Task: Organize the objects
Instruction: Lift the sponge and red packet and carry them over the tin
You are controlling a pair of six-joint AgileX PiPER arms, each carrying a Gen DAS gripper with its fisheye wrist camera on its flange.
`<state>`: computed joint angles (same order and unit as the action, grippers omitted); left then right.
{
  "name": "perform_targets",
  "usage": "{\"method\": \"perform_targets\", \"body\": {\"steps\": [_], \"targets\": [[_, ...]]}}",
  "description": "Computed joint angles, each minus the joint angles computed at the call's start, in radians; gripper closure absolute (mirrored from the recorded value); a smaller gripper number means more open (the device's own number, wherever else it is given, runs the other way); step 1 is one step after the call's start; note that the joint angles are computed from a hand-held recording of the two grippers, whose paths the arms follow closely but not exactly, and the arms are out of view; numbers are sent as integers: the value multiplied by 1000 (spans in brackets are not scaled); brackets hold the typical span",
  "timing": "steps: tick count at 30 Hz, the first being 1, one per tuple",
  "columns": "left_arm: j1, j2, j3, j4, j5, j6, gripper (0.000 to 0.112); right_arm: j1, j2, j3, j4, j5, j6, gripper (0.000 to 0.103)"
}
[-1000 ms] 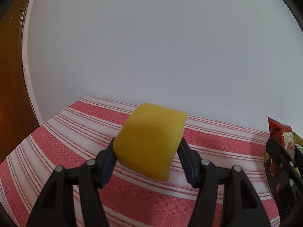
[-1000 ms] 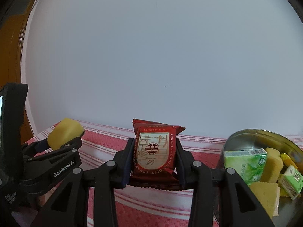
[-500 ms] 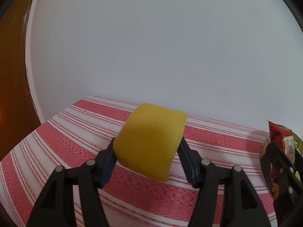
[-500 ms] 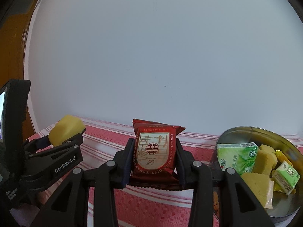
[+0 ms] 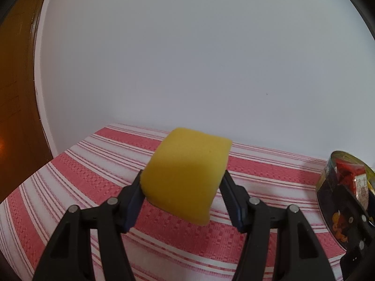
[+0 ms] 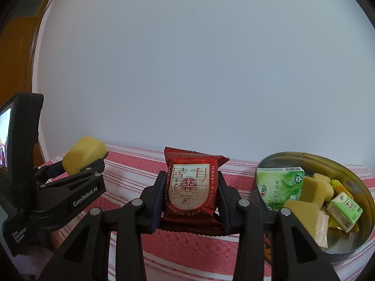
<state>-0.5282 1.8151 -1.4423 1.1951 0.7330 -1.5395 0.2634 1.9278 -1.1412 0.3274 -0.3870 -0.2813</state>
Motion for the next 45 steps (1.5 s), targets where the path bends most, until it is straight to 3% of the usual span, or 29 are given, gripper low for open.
{"method": "perform_targets", "body": {"steps": [10, 13, 20, 28, 33, 42, 45], "targets": [[-46, -20, 35, 34, 38, -53, 51, -6, -80, 56, -8, 28, -6, 60], [-67, -21, 40, 47, 57, -63, 51, -13, -15, -38, -1, 58, -20, 60], [-81, -26, 43, 33, 61, -62, 51, -8, -55, 34, -27, 21, -9, 60], [-105, -16, 26, 25, 78, -59, 51, -40, -34, 15, -67, 26, 33, 60], [-128, -9, 17, 30, 94, -60, 51, -31, -95, 65, -25, 27, -24, 60], [-194, 18, -26, 19, 120, -56, 51, -82, -114, 90, -132, 28, 53, 60], [-216, 34, -50, 18, 124, -46, 51, -87, -153, 112, -97, 43, 22, 60]]}}
